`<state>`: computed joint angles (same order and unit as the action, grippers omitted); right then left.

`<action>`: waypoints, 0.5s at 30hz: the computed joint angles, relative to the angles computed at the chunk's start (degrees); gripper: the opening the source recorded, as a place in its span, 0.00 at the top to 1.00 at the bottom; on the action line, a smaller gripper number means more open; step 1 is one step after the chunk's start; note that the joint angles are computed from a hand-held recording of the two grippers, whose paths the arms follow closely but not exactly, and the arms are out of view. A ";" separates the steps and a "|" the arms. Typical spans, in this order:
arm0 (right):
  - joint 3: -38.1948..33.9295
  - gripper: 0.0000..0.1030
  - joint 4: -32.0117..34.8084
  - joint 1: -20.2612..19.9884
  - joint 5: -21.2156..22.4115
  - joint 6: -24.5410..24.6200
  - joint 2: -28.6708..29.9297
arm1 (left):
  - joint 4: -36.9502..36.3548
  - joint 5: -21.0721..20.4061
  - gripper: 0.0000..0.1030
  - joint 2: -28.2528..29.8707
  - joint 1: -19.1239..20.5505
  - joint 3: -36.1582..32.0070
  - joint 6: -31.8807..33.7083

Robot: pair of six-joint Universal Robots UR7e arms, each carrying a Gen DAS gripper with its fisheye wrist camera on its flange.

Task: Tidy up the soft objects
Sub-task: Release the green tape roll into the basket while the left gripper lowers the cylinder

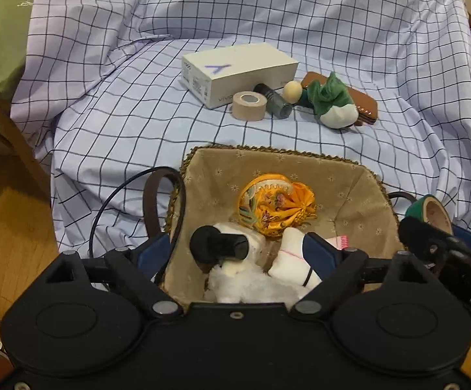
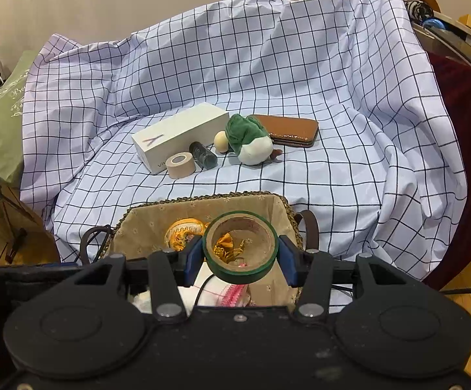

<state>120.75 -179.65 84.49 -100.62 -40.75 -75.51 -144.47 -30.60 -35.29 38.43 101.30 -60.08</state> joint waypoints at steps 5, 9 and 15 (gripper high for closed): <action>-0.18 0.53 0.18 0.22 -1.00 0.25 0.31 | 5.40 -0.11 0.15 -0.41 -0.05 -0.38 -3.47; -0.33 0.53 0.22 0.43 -1.80 0.37 0.64 | 6.92 -0.04 0.15 -0.62 -0.33 -0.17 -3.97; -0.50 0.52 0.74 0.53 -2.17 0.36 0.87 | 7.99 0.22 0.15 -0.93 -0.49 0.16 -5.27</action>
